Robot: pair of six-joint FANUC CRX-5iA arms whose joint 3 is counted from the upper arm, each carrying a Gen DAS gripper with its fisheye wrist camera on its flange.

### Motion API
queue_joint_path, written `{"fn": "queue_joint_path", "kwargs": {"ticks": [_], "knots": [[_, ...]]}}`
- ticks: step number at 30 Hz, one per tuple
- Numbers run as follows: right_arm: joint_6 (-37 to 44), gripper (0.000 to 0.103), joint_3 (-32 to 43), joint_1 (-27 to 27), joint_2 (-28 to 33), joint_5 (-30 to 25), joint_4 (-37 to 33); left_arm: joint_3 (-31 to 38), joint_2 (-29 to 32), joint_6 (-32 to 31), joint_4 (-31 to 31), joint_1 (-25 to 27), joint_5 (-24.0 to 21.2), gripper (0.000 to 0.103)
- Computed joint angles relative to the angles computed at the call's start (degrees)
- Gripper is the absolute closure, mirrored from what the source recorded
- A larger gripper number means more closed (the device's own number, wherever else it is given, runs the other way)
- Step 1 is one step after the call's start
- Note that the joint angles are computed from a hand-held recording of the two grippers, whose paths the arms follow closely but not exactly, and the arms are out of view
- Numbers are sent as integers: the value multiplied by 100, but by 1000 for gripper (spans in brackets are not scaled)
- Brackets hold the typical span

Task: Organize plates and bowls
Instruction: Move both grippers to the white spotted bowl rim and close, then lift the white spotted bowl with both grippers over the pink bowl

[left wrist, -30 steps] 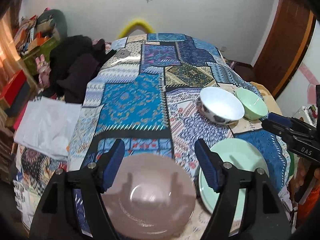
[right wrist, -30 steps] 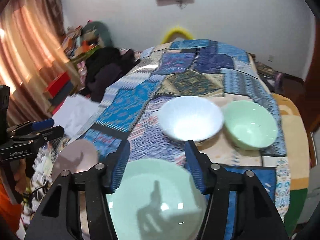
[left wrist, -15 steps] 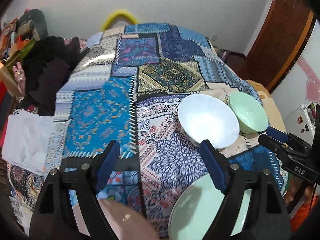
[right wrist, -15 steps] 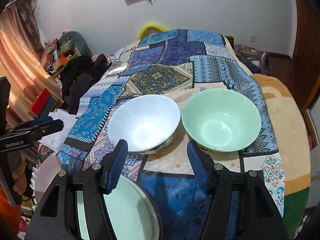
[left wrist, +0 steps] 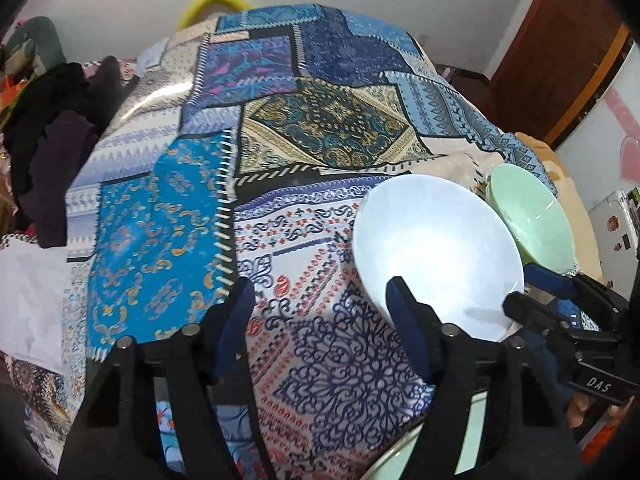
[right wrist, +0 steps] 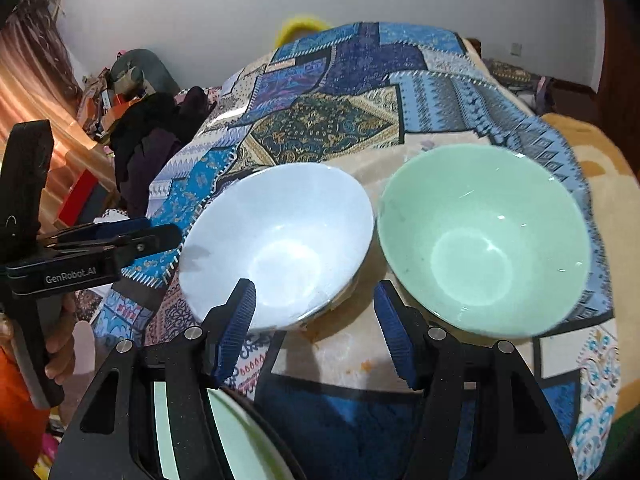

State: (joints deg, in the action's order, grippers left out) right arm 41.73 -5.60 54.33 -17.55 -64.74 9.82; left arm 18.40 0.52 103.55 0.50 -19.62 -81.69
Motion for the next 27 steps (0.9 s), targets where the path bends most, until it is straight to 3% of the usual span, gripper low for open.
{"fn": "queue_joint_path", "kwargs": {"ticks": [8,16,20,27], "knots": [[145,51,47,-221,97,133,-315,142,384,-295,126,-29,-59,58],[148,56,126,-170,246,89,-256,132,598,-404,275,-36,-56,67],[142,64,218,-149,378,-82,-152,46,654,-600,562,-6,15,87],[143,70,199,-185,353,-97,-163,126,613,-449,354,-157,-32,87]]}}
